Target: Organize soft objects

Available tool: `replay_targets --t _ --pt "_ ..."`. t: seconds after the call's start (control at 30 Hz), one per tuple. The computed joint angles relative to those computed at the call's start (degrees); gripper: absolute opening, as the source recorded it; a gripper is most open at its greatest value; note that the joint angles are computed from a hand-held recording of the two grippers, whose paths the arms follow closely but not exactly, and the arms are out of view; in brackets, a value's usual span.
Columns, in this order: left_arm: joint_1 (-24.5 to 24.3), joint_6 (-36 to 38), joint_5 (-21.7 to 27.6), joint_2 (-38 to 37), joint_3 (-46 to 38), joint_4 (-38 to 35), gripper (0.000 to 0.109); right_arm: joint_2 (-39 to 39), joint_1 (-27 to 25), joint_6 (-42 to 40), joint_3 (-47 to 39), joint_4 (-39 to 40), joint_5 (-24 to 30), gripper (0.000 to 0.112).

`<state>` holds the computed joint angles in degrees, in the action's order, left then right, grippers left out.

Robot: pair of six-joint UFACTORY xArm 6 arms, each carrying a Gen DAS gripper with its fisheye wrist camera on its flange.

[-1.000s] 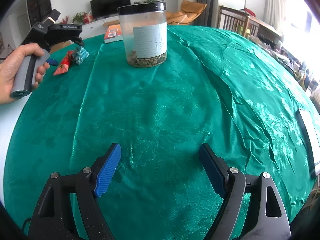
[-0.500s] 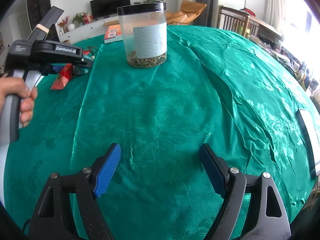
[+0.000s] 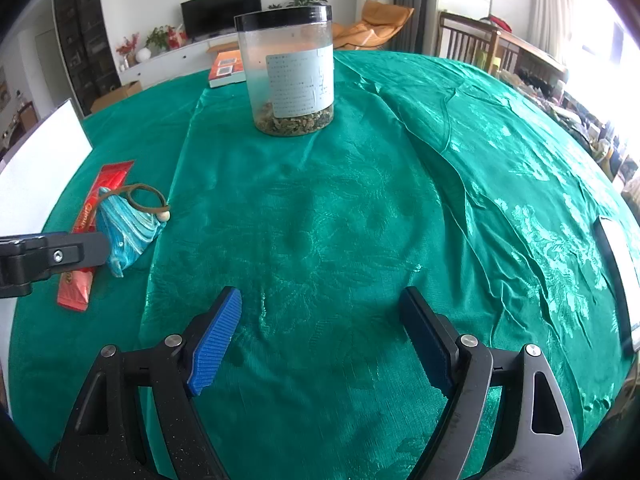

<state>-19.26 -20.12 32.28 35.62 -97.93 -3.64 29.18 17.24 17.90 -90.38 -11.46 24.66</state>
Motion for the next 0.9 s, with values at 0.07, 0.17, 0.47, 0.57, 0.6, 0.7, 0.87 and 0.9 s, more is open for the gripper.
replay_targets --t 0.07,0.17,0.47,0.57,0.6,0.7,0.87,0.9 --pt "-0.36 -2.25 -1.99 -2.31 3.97 2.75 0.082 -0.07 -0.02 0.02 0.08 -0.03 0.01 0.084" --pt "-0.06 -7.36 -1.12 -1.63 3.31 9.23 0.082 -0.09 -0.02 0.05 0.11 -0.04 -0.02 0.084" --pt "0.81 -14.00 -3.38 -3.00 7.16 14.60 0.082 -0.02 0.00 0.19 0.06 -0.17 -0.04 0.084" --pt "0.46 -14.93 -2.24 -2.48 6.26 17.22 0.082 0.02 0.01 0.26 0.01 -0.23 -0.04 0.084" --pt "0.30 -15.14 -1.68 -2.32 5.93 18.04 0.082 0.06 0.01 0.28 -0.03 -0.24 -0.03 0.084" --pt "-0.03 -15.69 -0.28 -2.15 5.56 20.41 0.084 0.03 0.01 0.25 0.01 -0.20 -0.05 0.084" --pt "0.31 -19.96 1.06 -3.99 7.99 23.87 0.086 -0.04 0.00 0.26 0.10 -0.21 -0.08 0.084" --pt "0.58 -19.46 0.13 -4.68 9.10 22.74 0.086 0.04 0.02 0.37 0.01 -0.30 -0.06 0.084"
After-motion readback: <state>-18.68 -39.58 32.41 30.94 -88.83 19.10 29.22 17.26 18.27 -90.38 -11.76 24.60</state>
